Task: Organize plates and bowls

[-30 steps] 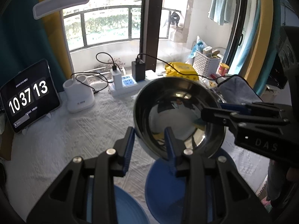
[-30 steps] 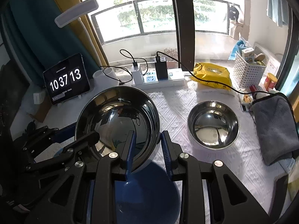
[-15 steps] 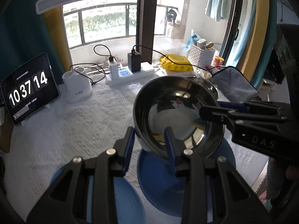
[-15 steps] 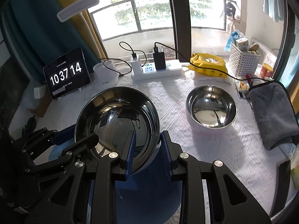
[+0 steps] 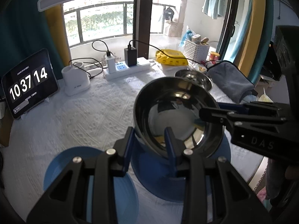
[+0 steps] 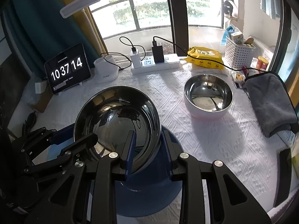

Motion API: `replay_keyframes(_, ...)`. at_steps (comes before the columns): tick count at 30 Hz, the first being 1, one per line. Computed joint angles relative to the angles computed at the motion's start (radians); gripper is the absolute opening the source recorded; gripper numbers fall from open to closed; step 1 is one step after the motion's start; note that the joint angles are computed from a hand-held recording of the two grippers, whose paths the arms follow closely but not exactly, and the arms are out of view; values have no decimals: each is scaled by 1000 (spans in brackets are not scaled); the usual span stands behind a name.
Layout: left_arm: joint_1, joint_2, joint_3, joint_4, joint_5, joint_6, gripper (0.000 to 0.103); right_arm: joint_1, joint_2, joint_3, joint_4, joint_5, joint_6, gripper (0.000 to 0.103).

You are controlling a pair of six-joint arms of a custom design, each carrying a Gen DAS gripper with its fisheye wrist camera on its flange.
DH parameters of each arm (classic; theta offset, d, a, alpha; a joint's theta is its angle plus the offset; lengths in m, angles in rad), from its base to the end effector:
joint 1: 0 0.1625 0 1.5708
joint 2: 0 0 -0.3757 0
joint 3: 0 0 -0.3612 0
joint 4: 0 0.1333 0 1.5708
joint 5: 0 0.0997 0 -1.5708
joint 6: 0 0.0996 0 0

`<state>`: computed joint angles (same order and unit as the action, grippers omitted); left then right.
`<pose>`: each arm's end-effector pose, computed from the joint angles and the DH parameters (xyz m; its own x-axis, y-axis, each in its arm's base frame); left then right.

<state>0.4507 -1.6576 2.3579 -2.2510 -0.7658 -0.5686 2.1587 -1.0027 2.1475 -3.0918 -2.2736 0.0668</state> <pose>-0.2184 -0.3335 0.2330 -0.7280 0.2966 -0.6181 0.6028 0.7063 -0.3711 0.3192 -0.3546 0.1162 -0.7993 -0.1734 0.5753 -0.4635 0.7872 -0.4067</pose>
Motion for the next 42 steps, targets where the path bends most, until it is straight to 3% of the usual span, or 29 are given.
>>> replay_keyframes(22,-11,10,43,100,-69,-100,34,-27,-8,89,24,2,65,30)
replay_keyframes(42,-20,2,43,120,-61,-94,38,-26,-60,129,5,23,54,39)
